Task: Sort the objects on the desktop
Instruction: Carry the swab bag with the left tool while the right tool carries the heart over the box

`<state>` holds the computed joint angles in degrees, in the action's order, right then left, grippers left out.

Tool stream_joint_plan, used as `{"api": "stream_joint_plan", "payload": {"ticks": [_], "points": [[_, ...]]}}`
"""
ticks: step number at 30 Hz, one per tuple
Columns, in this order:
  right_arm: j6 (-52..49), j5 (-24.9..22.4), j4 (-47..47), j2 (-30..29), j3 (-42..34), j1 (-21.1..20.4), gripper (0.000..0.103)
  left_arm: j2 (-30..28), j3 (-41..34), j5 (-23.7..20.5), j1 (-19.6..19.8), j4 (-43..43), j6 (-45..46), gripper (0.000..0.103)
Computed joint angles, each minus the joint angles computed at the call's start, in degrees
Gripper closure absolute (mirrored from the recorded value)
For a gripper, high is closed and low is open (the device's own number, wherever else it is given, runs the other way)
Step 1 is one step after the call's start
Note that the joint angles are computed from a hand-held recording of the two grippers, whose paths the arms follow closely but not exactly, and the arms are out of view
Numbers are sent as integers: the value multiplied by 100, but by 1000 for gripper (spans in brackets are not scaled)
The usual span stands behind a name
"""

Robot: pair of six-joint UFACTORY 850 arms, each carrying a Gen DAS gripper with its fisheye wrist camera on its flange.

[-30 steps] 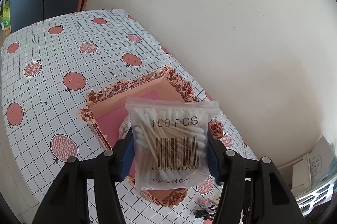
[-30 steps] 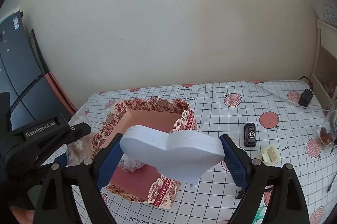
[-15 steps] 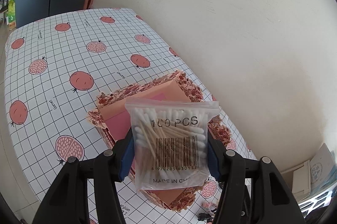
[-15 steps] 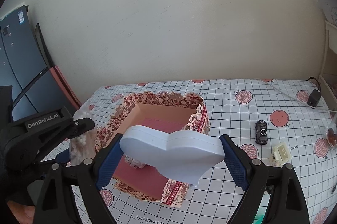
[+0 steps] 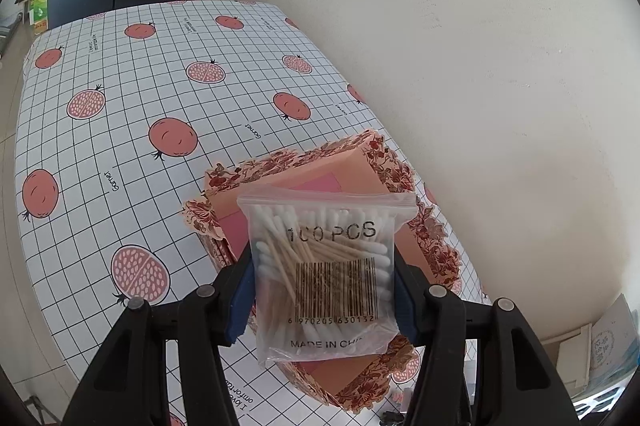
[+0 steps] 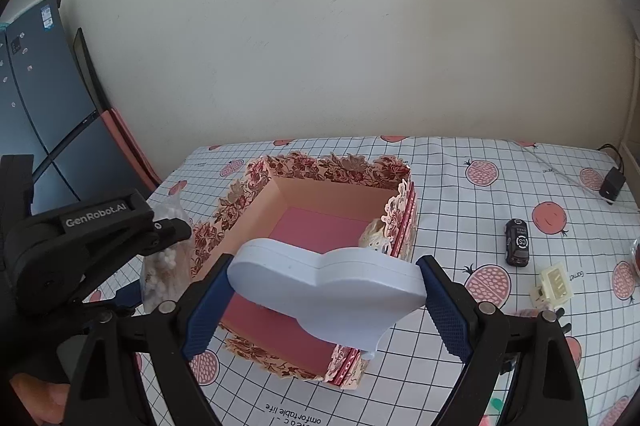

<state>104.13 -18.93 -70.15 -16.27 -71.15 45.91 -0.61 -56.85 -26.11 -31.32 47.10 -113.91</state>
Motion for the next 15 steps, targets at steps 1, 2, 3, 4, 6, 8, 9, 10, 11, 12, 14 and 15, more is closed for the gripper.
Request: {"api": "stream_joint_plan", "payload": {"ticks": [1,2,3,4,6,8,9,10,11,12,14,15], "points": [[48,32,-53,-2,8,-2,12,-3,1,-25,-3,16,-23,43],[77,74,-90,-7,14,-6,12,-9,2,-31,-5,19,-37,43],[89,102,-107,-16,11,-6,12,-8,10,-18,6,-15,-17,43],[120,127,-146,-21,16,-8,12,-12,14,-2,13,-38,-9,43],[122,160,-174,-34,15,-7,12,-26,20,19,27,-76,7,43],[138,199,-211,-44,18,-12,12,-35,29,31,36,-106,4,43],[142,215,-230,-56,12,-10,12,-42,31,30,39,-110,-10,43],[141,236,-253,-64,10,-10,12,-41,34,21,39,-119,-14,43],[151,263,-292,-73,7,-10,12,-45,35,10,39,-112,-36,43],[195,283,-357,-77,11,-7,12,-50,40,-9,38,-93,-77,43],[248,289,-462,-103,4,5,12,-71,48,-53,49,-136,-104,43],[240,279,-485,-120,-5,10,12,-79,55,-42,60,-222,-67,43]]}}
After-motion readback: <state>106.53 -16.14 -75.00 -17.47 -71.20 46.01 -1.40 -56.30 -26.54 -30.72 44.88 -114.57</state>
